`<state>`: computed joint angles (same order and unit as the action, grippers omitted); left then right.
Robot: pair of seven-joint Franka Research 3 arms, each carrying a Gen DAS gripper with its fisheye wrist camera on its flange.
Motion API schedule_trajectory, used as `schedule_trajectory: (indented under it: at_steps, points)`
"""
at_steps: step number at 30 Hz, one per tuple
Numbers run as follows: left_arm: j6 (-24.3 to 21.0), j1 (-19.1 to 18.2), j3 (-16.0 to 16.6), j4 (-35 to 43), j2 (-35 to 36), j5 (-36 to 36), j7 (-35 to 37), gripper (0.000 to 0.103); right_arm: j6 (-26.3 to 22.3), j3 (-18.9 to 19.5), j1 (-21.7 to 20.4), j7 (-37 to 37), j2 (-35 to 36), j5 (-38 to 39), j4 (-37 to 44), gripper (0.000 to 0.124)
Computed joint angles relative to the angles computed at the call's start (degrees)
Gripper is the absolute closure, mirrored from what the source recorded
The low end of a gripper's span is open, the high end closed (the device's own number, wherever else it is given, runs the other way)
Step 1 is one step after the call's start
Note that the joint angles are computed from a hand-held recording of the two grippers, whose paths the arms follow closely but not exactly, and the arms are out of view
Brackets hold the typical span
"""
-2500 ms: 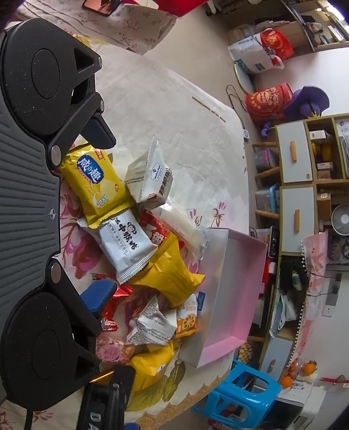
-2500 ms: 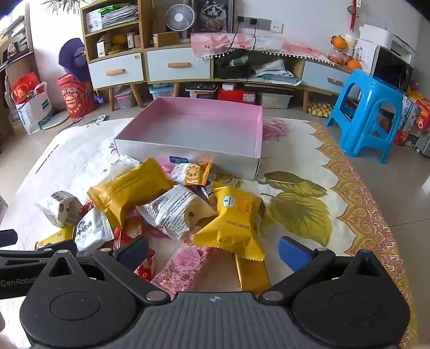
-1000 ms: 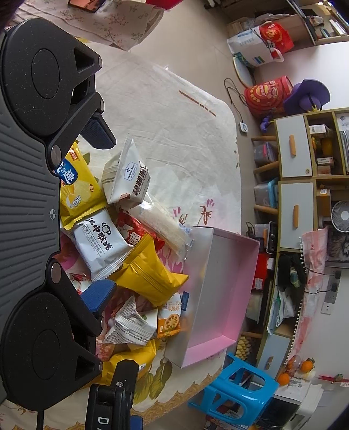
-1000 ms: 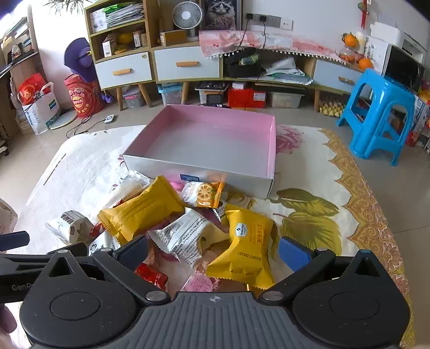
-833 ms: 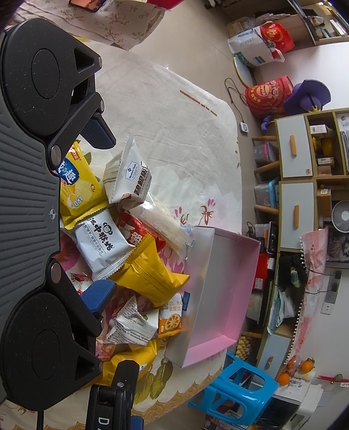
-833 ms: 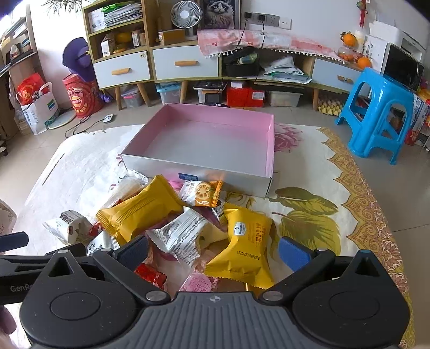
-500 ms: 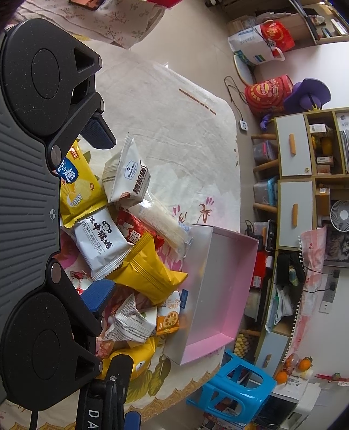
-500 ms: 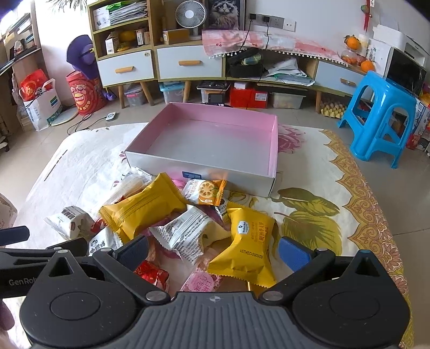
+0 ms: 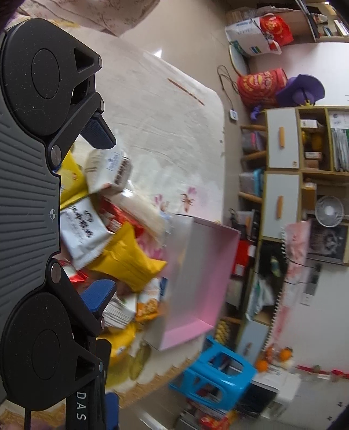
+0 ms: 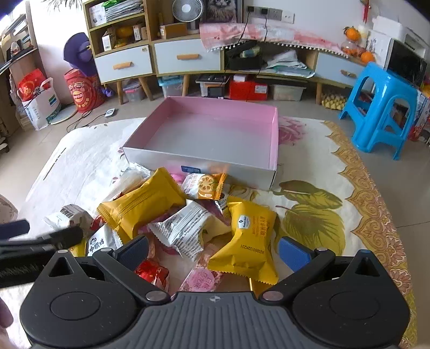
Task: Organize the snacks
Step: 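Grasp the plain yellow pillow pack with the left tool while the right tool grasps the yellow waffle-sandwich pack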
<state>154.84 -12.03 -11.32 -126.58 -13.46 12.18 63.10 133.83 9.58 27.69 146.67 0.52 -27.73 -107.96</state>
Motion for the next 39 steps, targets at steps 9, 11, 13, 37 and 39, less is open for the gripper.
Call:
schedule_trajectory:
  at_steps: [9,11,13,37,39]
  points:
    - [-1.7,-2.9,4.2,3.5,3.5,-14.9,18.4,0.0,8.7,-1.2,-2.2,-4.5,-1.1,7.7,-2.9,0.029]
    - [-2.2,-2.2,3.8,4.3,4.5,-15.6,20.7,0.0,10.8,-1.4,-2.8,-6.8,-0.9,11.2,-3.5,0.03]
    - [-1.2,-1.9,3.6,4.3,5.1,-16.9,23.1,0.0,11.7,-1.6,-3.2,-8.8,-0.2,14.1,-3.3,0.03]
    - [5.5,-0.8,-1.8,10.1,15.8,-39.3,51.4,0.048,10.6,-4.1,-5.9,-8.7,3.1,22.6,-4.9,0.056]
    - [5.8,-0.5,-2.1,10.2,16.3,-37.9,50.4,0.048,10.0,-4.2,-5.9,-8.8,3.4,22.2,-4.6,0.057]
